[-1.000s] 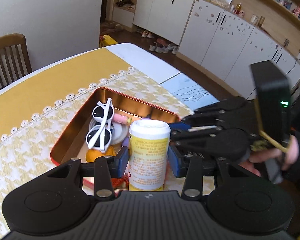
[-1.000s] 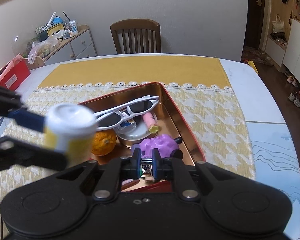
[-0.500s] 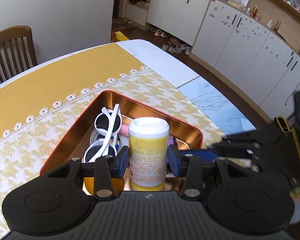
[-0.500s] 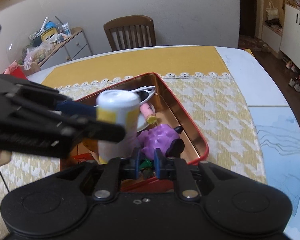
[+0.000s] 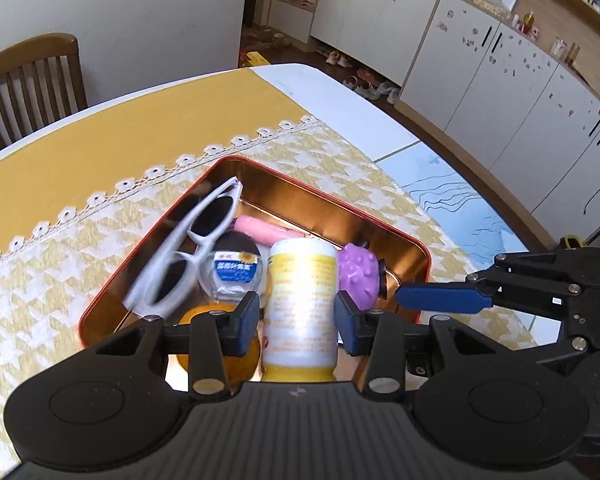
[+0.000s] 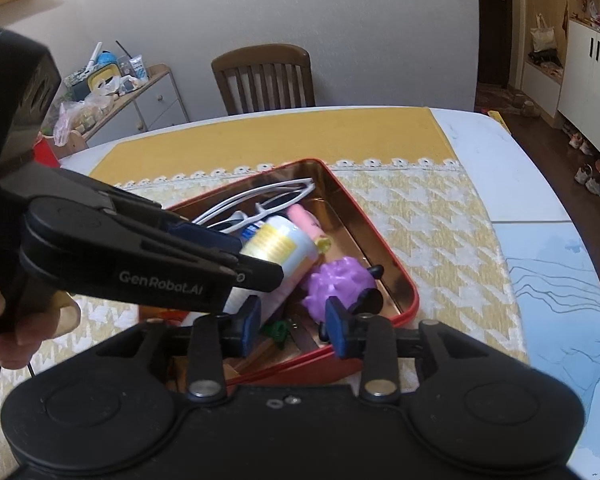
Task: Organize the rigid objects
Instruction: 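Lower the pill bottle into the tin and open the left tool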
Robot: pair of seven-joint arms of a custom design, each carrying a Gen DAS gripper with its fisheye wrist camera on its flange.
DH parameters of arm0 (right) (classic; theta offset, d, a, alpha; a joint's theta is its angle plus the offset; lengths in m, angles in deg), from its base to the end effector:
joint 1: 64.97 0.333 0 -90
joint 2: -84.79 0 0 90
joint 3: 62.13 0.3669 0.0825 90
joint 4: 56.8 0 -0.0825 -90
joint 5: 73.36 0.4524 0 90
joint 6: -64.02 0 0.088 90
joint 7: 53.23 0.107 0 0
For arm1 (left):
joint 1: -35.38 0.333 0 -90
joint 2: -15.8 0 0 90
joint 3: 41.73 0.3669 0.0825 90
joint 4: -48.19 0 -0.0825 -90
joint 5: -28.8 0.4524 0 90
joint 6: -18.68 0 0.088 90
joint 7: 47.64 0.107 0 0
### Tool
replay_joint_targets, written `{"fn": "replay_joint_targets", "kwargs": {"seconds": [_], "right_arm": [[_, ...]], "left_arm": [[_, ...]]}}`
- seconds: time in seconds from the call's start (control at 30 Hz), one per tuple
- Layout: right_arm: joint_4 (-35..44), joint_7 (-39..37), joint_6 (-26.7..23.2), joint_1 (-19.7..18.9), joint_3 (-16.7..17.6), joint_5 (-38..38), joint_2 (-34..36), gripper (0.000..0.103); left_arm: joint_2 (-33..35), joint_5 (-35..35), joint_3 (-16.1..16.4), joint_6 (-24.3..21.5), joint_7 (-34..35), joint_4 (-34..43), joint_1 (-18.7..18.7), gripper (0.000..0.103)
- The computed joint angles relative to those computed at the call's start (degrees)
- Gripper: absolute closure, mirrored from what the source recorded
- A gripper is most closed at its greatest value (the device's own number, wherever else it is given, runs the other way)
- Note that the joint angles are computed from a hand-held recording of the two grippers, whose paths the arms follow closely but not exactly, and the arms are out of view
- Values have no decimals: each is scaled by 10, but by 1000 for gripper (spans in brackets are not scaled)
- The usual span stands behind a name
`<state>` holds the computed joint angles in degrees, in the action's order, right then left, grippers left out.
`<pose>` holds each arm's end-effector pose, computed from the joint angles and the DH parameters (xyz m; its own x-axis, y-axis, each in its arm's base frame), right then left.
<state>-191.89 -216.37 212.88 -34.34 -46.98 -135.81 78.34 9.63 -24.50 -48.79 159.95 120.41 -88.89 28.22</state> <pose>0.3761 0.4138 0.4077 -0.1206 -0.9785 -0.1672 -0.7000 0.2033 -0.6846 0.5275 -0.1325 0.3824 -0.8133 -0.5557 0.1724 -0.5413 0.6141 -0.5743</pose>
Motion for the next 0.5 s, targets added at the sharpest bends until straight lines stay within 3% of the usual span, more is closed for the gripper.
{"fn": "replay_joint_targets", "kwargs": {"seconds": [0.3, 0.5], "right_arm": [[9, 1, -39, 13, 14, 1, -10, 54], [18, 13, -77, 26, 27, -7, -17, 43]], "left_arm": [[-51, -49, 29, -6, 70, -35, 11, 62], [-88, -73, 50, -26, 109, -56, 19, 50]]}}
